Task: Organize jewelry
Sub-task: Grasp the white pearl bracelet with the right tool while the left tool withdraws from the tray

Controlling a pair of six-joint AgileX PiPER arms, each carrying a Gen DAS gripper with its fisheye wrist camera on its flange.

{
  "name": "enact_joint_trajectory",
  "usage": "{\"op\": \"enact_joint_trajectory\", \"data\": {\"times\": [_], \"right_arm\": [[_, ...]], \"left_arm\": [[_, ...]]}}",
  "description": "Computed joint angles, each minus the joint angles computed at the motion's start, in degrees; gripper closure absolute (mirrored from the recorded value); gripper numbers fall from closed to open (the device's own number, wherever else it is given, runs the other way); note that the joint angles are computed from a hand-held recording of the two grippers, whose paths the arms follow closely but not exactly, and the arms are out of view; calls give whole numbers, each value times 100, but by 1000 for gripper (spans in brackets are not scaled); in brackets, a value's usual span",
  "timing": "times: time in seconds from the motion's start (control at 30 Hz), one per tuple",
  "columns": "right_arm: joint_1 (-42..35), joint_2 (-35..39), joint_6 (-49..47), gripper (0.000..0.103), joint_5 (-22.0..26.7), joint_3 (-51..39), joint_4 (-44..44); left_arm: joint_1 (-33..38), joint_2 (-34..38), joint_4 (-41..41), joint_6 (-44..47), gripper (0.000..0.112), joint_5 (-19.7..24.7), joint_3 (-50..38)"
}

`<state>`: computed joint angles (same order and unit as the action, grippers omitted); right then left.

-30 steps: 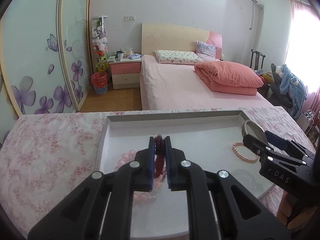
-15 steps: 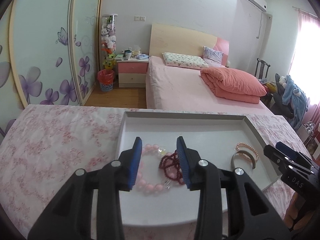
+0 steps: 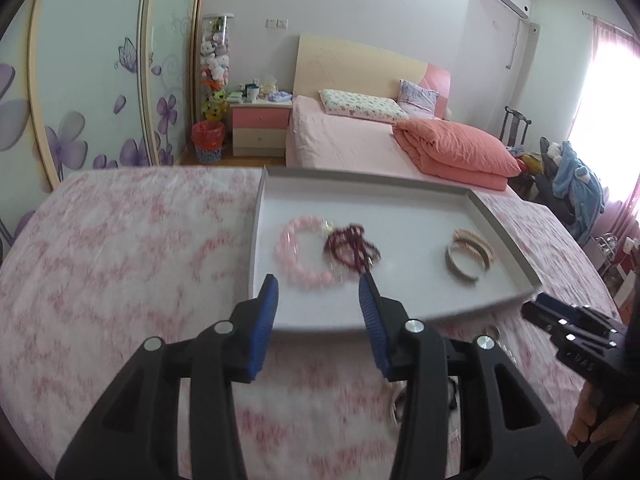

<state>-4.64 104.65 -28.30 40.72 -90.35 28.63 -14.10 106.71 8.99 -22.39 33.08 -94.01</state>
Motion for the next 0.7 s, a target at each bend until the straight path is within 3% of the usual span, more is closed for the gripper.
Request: {"op": "enact_joint_trajectory", "data": {"times": [0.33,0.47,0.53,0.6,0.7], "right_arm": [[192,-257,-200,73,59,702,-395],[306,-247,-23,74,-28,722,-713],[361,-249,77,80,-67,714,-865],[389,-288,98,92,-113,770,-932],[409,-329,366,93,-214,840,-1140]], "left_arm": [[-148,-539,-853,811,68,-103,1012],[-257,-584,-1039,1015,61,-114,1172],[-327,-585,-1041,1039,57,-130,1214],[-397,-562,-1020,1032,53,-125,1208],[-507,-499,-1045,1070,46,-77,1170]]}}
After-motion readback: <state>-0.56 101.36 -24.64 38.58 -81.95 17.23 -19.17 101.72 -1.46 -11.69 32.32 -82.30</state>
